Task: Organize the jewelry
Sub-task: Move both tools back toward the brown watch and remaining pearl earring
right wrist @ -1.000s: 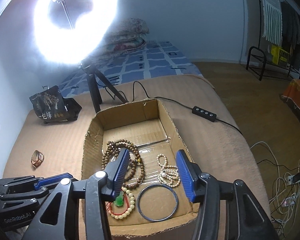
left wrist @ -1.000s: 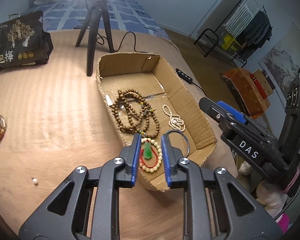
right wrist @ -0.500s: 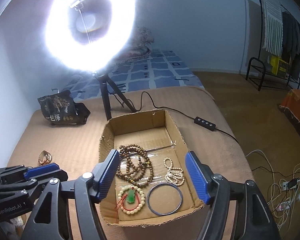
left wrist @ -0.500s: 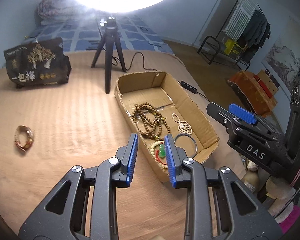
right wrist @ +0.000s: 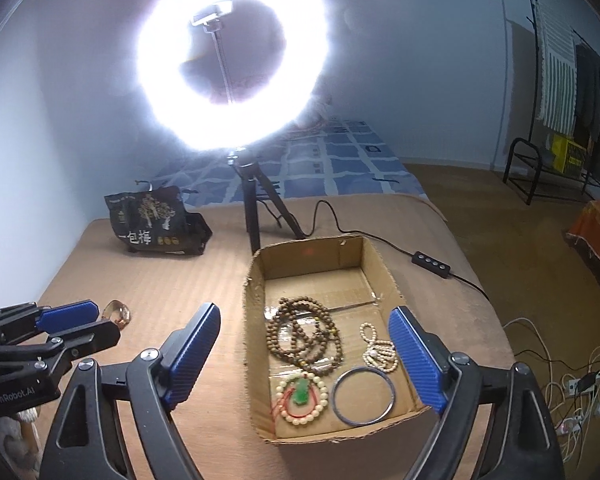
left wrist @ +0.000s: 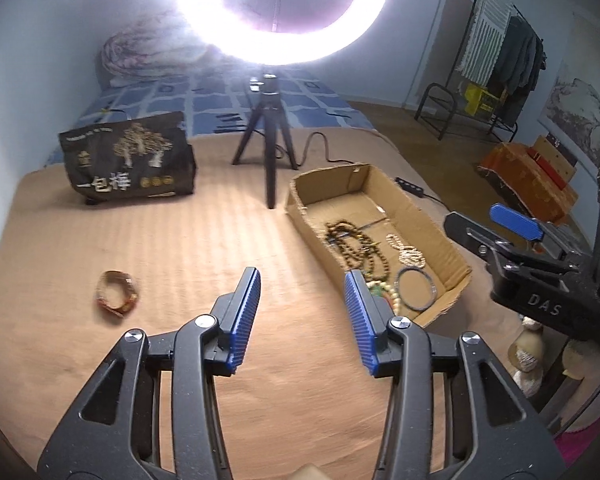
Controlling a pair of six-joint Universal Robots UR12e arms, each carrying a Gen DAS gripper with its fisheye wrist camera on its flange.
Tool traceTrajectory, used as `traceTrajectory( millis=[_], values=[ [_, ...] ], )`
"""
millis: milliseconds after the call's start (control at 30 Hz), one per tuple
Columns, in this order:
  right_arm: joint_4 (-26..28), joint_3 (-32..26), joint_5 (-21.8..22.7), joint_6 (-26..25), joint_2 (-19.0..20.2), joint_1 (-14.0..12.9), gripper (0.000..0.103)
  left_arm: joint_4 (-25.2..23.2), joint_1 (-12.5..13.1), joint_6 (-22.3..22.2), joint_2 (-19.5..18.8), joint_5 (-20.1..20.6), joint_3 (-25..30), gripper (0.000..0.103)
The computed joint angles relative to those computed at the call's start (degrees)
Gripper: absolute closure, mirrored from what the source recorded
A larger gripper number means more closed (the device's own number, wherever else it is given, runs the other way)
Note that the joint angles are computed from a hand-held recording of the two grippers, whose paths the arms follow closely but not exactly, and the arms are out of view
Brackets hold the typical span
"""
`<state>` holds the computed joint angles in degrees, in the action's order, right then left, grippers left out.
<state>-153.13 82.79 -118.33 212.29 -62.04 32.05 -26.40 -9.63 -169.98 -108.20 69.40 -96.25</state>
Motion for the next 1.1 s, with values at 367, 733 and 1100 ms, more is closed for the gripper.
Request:
traceTrajectory(
  millis=[367, 733, 1100],
  values=[
    [-1.9, -3.5, 0.2, -0.8, 3.0, 2.0, 0.000, 1.3, 3.4, 0.4, -0.3, 2.5, -0.7, 0.038],
    [0.6, -7.3, 5.9, -2.0, 6.2, 3.4, 0.000, -0.2, 8.1, -3.0, -2.5, 5.0, 0.3, 0.037],
    [6.5, -11.4, 11.7, -4.3, 10.4, 4.3, 0.005, -4.7, 10.2, -8.8, -6.3, 5.6, 3.0, 0.037]
  ],
)
